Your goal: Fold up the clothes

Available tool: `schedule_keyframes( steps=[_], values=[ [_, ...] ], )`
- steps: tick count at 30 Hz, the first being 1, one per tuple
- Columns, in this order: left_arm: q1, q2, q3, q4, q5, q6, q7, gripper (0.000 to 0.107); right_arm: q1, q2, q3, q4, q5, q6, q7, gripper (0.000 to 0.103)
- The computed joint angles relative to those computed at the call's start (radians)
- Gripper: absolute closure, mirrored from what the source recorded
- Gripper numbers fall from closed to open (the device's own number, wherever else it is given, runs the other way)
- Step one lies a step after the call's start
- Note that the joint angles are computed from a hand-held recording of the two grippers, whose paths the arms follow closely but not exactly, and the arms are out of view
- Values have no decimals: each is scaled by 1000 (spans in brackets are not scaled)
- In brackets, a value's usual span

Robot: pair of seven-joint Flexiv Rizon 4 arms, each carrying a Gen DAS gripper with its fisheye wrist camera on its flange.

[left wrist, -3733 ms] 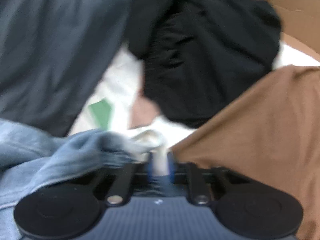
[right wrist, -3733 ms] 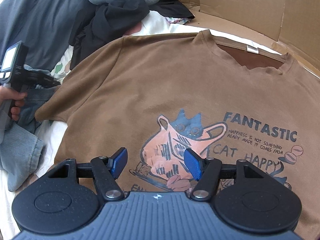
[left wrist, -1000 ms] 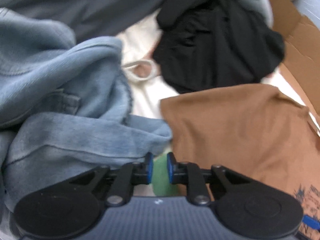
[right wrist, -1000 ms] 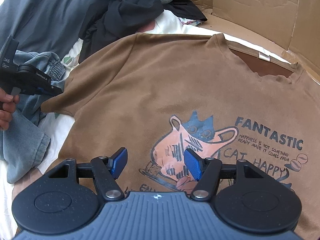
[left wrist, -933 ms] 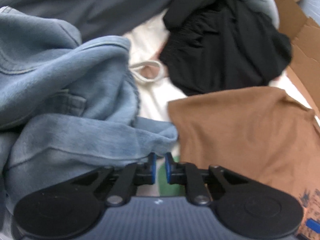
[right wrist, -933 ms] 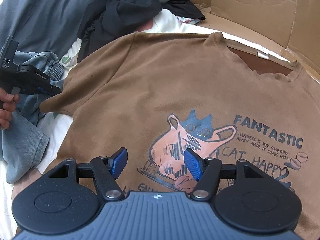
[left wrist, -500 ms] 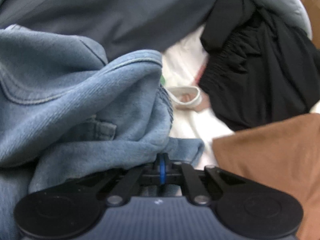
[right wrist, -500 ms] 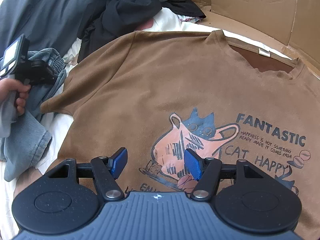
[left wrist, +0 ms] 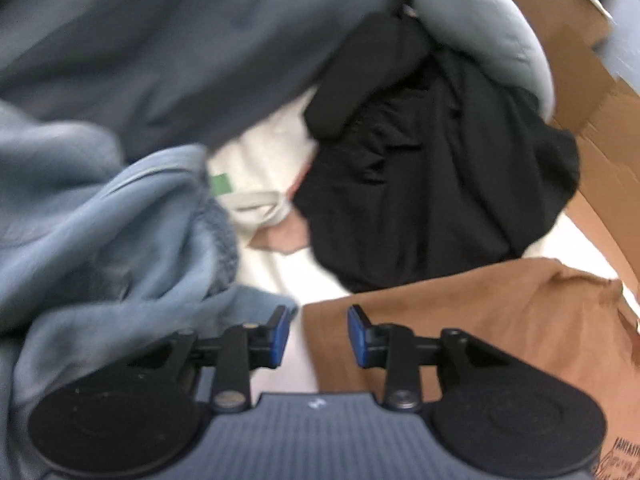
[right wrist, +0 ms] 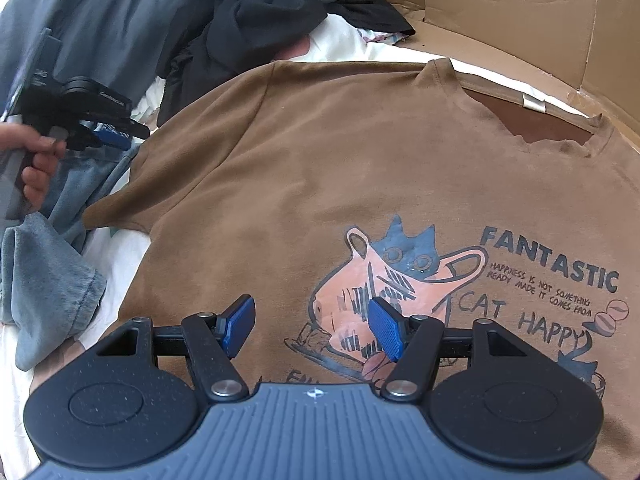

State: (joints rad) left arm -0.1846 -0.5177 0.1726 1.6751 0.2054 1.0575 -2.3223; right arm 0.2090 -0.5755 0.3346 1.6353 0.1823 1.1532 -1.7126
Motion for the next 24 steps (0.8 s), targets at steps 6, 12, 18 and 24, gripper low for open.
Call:
schedule_keyframes(
  steps=[6,12,18,24],
  values=[
    [20,-29,-12,-34,-23,-51,34,69,4,-1,-9,4,-5,6,11,34],
    [3,-42,-14,-46,-3,-41,51,50,1,-6,-3,-2,-3,-2,16,34],
    [34,-22,-63,26,-94,44,94,69,2,-8,-6,-2,-7,-1,15,34],
    [39,-28,-34,58,-119,113,96,66,-1,-3,-7,7,-9,-7,16,34]
  ],
)
